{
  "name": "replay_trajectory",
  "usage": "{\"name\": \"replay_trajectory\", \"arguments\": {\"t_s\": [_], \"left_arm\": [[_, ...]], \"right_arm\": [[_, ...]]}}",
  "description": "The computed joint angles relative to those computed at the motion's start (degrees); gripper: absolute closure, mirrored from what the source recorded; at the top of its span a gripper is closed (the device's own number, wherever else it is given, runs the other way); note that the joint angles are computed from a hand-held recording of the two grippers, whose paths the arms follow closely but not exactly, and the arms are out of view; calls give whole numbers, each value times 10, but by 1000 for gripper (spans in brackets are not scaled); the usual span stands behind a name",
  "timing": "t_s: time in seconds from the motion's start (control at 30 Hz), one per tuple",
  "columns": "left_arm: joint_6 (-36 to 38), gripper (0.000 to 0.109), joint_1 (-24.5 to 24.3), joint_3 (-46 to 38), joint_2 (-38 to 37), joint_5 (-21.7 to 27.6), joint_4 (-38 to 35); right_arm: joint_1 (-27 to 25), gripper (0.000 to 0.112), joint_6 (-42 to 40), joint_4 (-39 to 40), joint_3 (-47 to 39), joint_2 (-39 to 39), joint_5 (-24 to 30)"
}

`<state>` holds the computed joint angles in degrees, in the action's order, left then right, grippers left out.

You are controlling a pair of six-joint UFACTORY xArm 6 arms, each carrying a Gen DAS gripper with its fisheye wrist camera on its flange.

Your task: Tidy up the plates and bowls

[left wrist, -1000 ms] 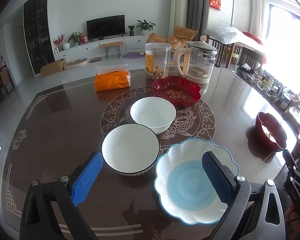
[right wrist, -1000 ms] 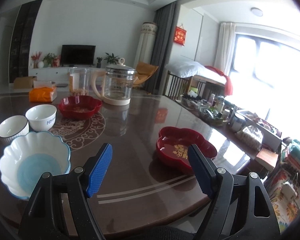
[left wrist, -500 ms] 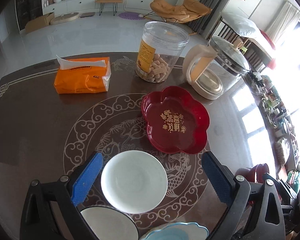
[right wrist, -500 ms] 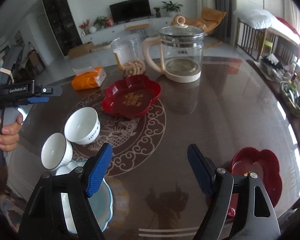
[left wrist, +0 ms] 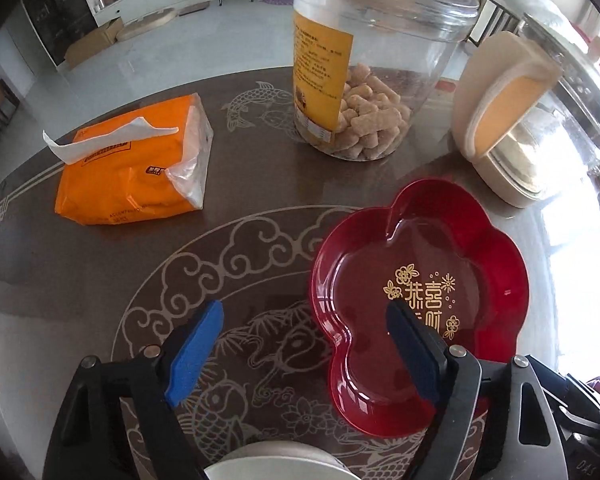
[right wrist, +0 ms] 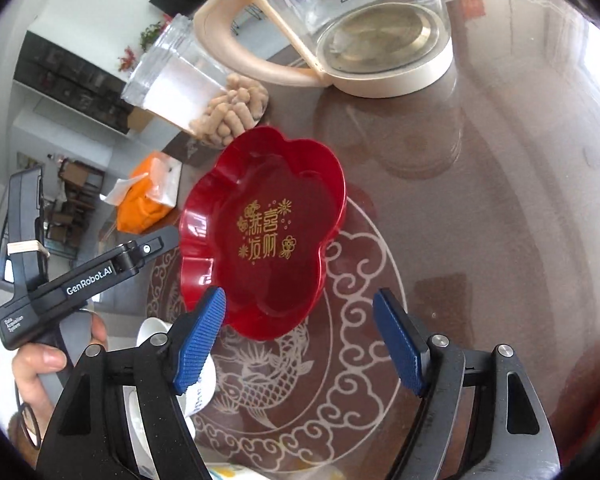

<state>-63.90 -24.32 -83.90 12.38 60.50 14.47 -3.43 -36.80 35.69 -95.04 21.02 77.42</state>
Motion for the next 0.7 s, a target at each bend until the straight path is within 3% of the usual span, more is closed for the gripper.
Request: {"name": "replay_trajectory", "arguments": {"t_s": [0.07, 0.17, 0.23, 0.27, 0.3, 0.33, 0.4, 0.57, 0.7], "left_arm": [[7, 29, 5, -5, 10, -4, -4], [32, 36, 9, -27, 37, -1, -10], [41, 61, 11, -34, 50, -5, -26], [50, 69, 14, -35, 55, -9, -40], [56, 78, 16, -29, 56, -17, -52], [43, 84, 15, -19, 49, -31, -40], [40, 92, 10, -23, 46, -18, -25], [36, 93, -25, -12, 6, -23, 1], [33, 93, -80, -56, -2, 5, 27]], "right_arm": [[6, 57, 1, -2, -12, 15, 2], [15, 56, -1, -7, -5, 20, -21], [19, 61, -4, -10, -3, 24, -28], [22, 72, -6, -13, 1, 24, -34], [26, 91, -6, -20, 6, 23, -43], [29, 97, -4, -29, 14, 19, -55], [27, 98, -8, -21, 25, 12, -65], [5, 99, -43, -1, 64, -26, -80], [-42, 99, -75, 15, 82, -66, -57]]}}
